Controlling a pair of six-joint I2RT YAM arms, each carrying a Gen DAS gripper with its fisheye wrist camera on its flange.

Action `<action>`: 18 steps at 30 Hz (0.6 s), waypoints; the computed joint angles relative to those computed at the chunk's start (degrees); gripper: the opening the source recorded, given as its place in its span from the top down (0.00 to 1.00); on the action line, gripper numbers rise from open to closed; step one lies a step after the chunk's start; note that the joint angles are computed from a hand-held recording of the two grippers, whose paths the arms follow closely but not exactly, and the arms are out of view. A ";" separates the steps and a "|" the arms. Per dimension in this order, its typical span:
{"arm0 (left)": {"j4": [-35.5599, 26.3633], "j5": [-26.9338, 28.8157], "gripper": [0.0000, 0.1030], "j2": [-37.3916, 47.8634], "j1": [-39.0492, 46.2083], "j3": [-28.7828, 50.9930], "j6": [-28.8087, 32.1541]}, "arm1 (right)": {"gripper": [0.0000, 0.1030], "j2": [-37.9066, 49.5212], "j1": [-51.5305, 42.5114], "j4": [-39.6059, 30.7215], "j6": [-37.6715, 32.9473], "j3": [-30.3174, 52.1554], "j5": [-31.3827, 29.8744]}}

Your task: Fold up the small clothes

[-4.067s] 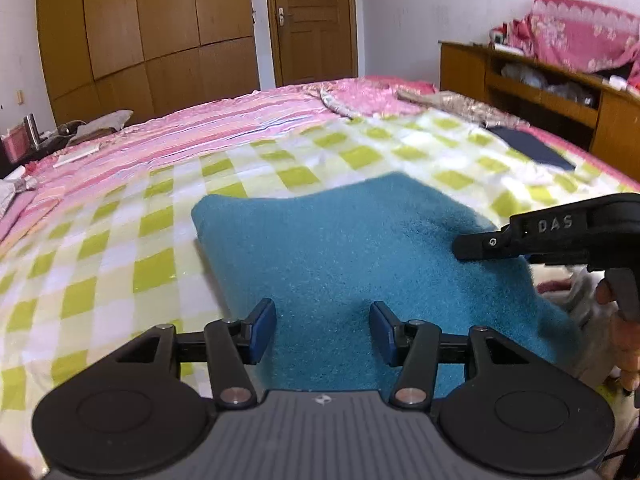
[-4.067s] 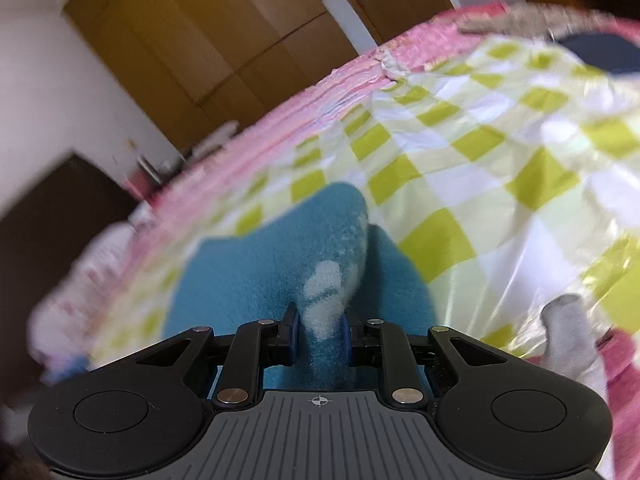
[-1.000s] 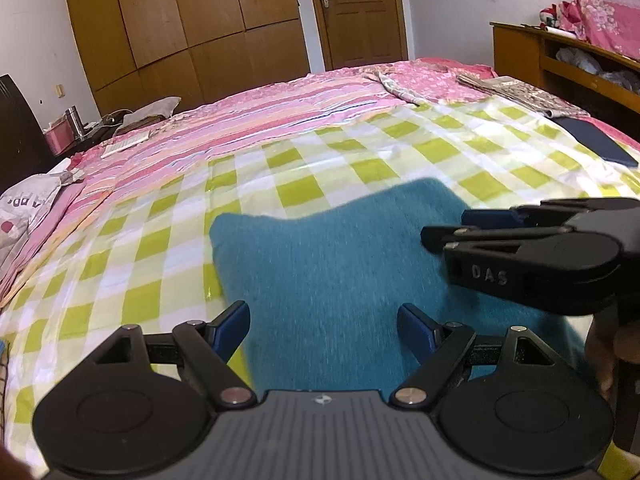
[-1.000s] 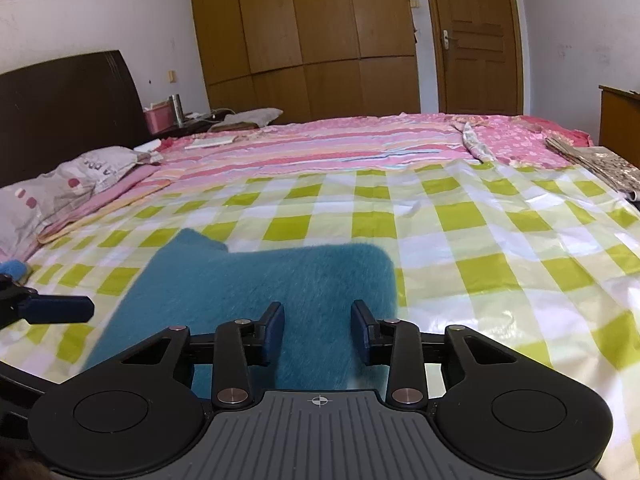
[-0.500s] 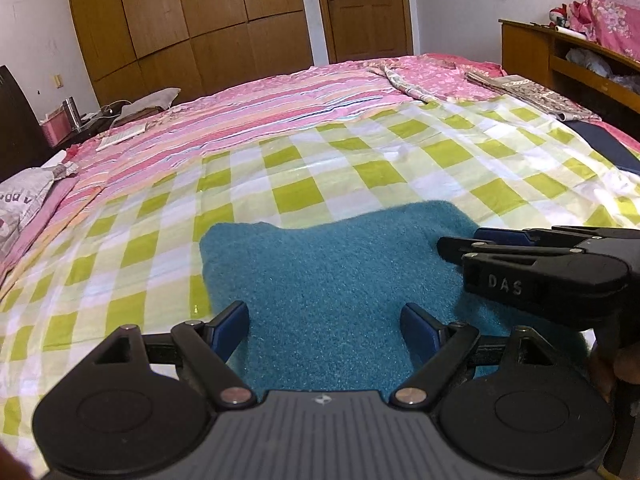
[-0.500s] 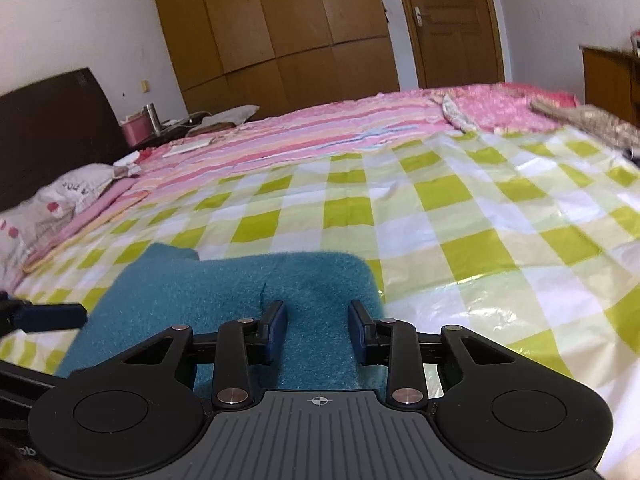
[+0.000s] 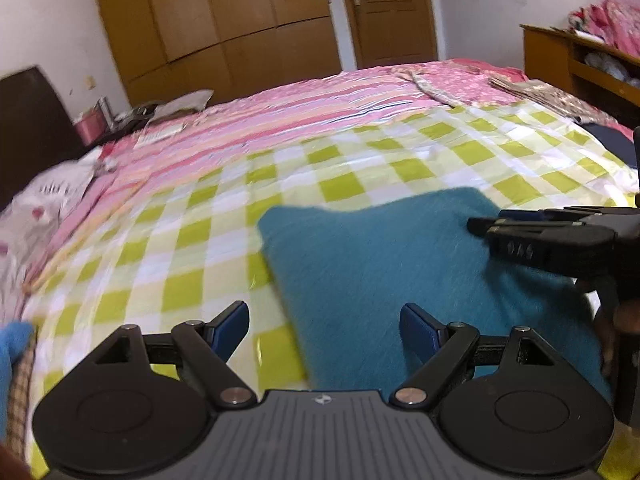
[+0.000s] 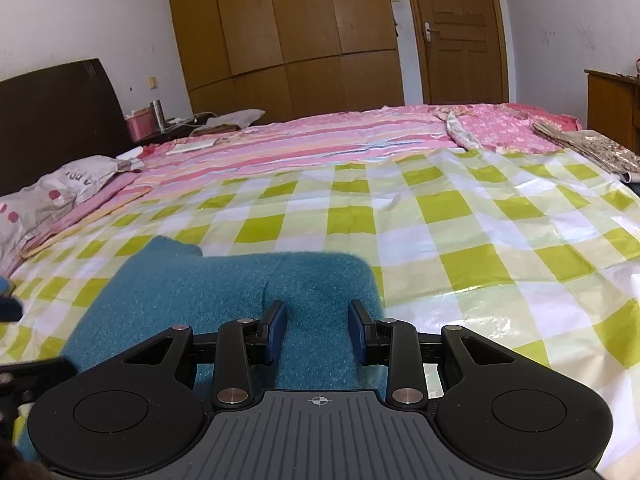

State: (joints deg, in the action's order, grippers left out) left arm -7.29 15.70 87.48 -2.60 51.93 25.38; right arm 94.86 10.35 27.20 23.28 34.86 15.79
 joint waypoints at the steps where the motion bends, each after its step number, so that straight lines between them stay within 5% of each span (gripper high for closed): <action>1: -0.27 0.88 0.13 -0.07 0.71 -0.31 -0.47 | 0.70 0.10 -0.18 0.24 0.03 -0.07 -0.36; 9: -2.08 0.47 0.14 -0.91 0.86 -0.48 -1.66 | 0.70 -1.93 -0.16 0.04 0.30 -1.45 -0.71; 18: -5.12 7.37 0.14 -7.08 7.37 -5.56 2.52 | 0.65 -24.84 6.52 -11.05 3.51 -11.99 -1.24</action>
State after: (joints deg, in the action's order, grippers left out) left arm -12.41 23.07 80.41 4.77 46.37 27.89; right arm 70.02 16.87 16.14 26.79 22.87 14.55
